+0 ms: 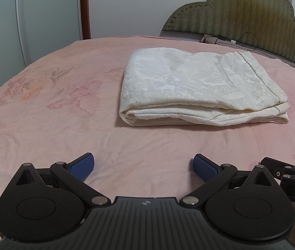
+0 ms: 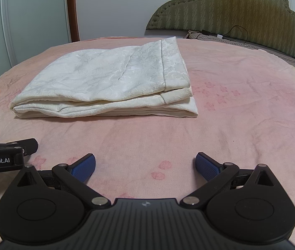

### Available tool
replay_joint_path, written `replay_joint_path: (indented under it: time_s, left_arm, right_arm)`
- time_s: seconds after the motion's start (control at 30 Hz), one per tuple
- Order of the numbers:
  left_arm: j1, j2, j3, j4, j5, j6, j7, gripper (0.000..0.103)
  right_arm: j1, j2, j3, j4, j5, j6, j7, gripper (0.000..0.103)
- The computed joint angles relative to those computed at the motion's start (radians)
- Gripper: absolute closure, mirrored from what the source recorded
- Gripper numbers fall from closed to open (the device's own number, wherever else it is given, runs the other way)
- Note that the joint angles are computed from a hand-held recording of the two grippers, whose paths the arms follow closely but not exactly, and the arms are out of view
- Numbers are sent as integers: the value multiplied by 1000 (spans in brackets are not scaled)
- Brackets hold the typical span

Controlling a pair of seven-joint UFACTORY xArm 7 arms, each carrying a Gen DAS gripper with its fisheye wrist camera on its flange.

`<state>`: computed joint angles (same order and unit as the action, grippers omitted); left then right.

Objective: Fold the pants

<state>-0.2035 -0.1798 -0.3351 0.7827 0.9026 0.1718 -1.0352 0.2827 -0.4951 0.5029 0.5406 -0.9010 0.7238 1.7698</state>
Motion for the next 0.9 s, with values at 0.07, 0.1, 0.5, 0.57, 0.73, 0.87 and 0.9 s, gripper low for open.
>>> replay_joint_path:
  time_s: [0.07,0.1,0.5,0.57,0.73,0.87,0.9]
  left_arm:
    - [-1,0,0,0,0,0,0,0]
    - [-1,0,1,0,0,0,0,0]
    - [-1,0,2,0,-1,-1,0,0]
    - [-2,0,1,0,0,1,0,0]
    - [0,0,1,-1,0,-3,-2,0]
    - [2,-4,1,-5,-3,-11,-7,0]
    - [3,-4,0,-6,-4,-13,-7,0]
  right_arm:
    - [1,0,-1,0,0,0,0,0]
    - [1,0,-1,0,0,0,0,0]
    - [2,2,-2,1,-1,1,0,0]
    - [3,2,-2,1,-1,1,0,0]
    - [3,2,-3,1,-1,2,0,0]
    - [3,1,-3,1,-1,1,-1,0]
    - [3,1,-3,1,-1,1,-1,0]
